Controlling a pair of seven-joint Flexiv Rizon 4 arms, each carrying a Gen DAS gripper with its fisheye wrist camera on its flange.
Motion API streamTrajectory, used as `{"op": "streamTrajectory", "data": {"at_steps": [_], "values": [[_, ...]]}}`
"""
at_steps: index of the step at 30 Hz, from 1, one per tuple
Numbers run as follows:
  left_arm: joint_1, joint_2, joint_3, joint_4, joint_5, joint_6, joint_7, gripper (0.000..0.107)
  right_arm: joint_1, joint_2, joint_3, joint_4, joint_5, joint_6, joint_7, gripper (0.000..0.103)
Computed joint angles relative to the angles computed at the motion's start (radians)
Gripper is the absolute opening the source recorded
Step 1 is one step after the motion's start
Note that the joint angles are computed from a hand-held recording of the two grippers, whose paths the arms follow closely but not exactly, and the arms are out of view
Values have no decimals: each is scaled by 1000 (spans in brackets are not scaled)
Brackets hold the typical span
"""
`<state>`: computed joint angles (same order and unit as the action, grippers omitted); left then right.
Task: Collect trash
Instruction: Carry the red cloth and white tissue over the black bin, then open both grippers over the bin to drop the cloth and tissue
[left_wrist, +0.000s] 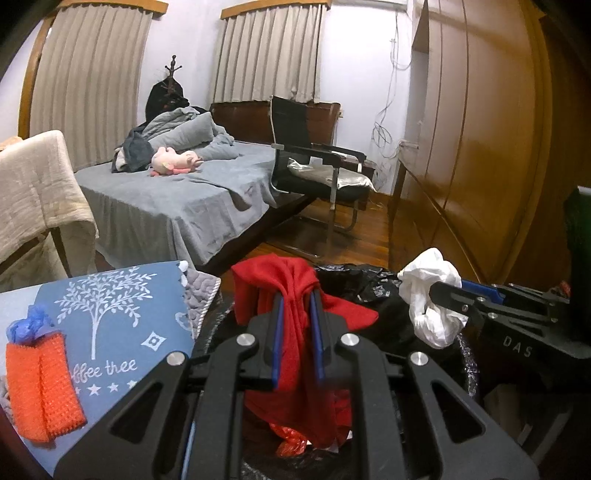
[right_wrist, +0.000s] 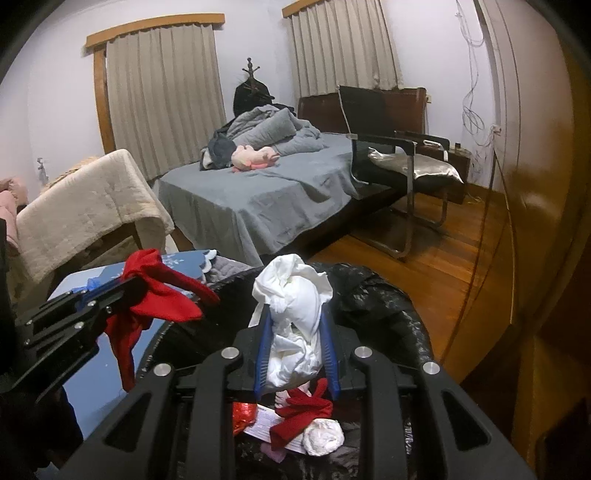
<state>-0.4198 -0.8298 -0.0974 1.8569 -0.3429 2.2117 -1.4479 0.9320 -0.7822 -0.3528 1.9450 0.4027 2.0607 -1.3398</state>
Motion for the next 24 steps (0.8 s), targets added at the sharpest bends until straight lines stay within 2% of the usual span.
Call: {"op": "streamTrajectory", "data": {"at_steps": [4, 5, 8, 10, 12, 14, 16, 17, 20, 21, 22, 24], "values": [[0, -11, -2, -23, 3, -22, 7, 16, -7, -6, -1, 2, 3, -3, 5, 25], [6, -13, -6, -28, 8, -30, 6, 20, -4, -8, -6, -1, 4, -8, 6, 26], [37, -14, -30, -30, 45, -45, -12, 43, 16, -18, -31, -4, 12, -24, 15, 31], [37, -11, -24, -24, 50, -42, -19, 47, 19, -23, -40, -3, 9, -28, 23, 35], [27, -7, -12, -17, 40, -39, -22, 49, 32, -28, -56, -1, 13, -28, 31, 46], [14, 1, 5, -5, 20, -28, -24, 52, 40, -32, -67, 0, 17, -22, 37, 52], [-6, 8, 27, 7, -9, -12, -17, 58, 54, -35, -82, 0, 27, -19, 41, 67], [-12, 11, 35, 14, -22, -3, -13, 64, 64, -38, -92, 1, 35, -17, 43, 77], [-23, 25, 50, 42, -55, 25, 2, 76, 94, -42, -119, 2, 56, -9, 44, 95], [-29, 32, 58, 54, -73, 32, 9, 84, 99, -39, -121, 2, 59, -7, 44, 98], [-35, 37, 63, 65, -93, 38, 16, 88, 97, -36, -117, 1, 59, -3, 43, 98], [-30, 51, 63, 93, -111, 62, 17, 90, 91, -29, -105, -3, 51, -6, 40, 98]]}}
